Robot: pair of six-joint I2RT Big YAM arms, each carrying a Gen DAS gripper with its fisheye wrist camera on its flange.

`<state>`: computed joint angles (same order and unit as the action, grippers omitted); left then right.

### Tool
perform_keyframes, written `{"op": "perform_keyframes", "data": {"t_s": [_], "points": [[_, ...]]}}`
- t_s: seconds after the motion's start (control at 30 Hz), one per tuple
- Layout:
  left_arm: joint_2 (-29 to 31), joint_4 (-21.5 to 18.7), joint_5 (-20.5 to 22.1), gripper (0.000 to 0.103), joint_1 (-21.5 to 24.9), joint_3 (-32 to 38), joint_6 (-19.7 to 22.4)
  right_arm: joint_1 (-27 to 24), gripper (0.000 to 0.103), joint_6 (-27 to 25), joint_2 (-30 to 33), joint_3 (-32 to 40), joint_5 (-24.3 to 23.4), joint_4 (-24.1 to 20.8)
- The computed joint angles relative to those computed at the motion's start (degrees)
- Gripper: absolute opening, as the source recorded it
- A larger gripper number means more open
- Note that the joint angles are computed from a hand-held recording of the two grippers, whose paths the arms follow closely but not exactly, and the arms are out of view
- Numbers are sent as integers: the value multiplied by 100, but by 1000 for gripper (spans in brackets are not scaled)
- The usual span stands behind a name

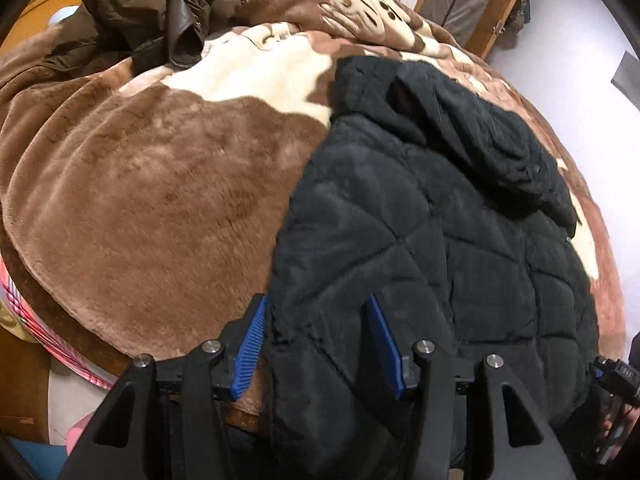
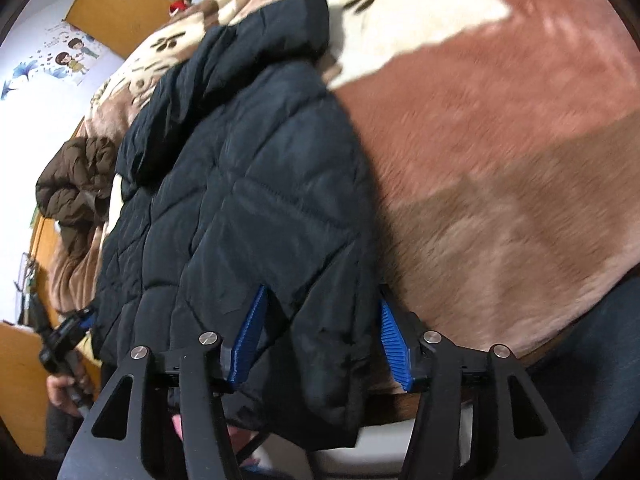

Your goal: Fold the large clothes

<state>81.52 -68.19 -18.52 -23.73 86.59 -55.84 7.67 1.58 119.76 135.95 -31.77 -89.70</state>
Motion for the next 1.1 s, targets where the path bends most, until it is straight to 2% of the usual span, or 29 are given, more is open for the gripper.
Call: {"op": "perform_keyframes", "data": {"t_s": [0.13, 0.27, 0.33, 0.4, 0.47, 0.5, 0.6, 0.7, 0.8, 0.87, 1.03, 1.1], "points": [[36, 207, 226, 64, -22, -137, -124, 50, 63, 14, 96, 62, -60, -222], [52, 283, 306, 65, -56, -208, -389, 87, 63, -131, 235, 315, -59, -566], [95, 190, 304, 59, -88, -131, -372, 102, 60, -123, 182, 263, -114, -516], [92, 172, 332, 34, -112, -43, -279, 93, 29, -69, 91, 173, -302, -372], [35, 269, 341, 22, -129, 14, -236, 69, 19, -66, 11, 145, -511, -237], [0, 316, 331, 19, -136, 48, -240, 64, 16, -74, -20, 152, -578, -181], [-108, 556, 284, 16, -150, 203, -160, 12, 15, -27, -67, 379, -961, 7], [-204, 733, 124, 15, -159, 422, 3, -64, 14, 230, -19, 854, -1347, 239], [-365, 950, -42, 14, -165, 580, 99, -172, 13, 454, 70, 1384, -1563, 393], [-506, 1075, -150, 14, -212, 614, 124, -279, 13, 576, -11, 1447, -1720, 525], [-812, 1140, -365, 14, -490, 567, 33, -514, 13, 753, -696, 502, -2066, 1031], [-881, 1074, -392, 14, -588, 557, -99, -543, 13, 699, -905, 242, -2125, 1029]]}}
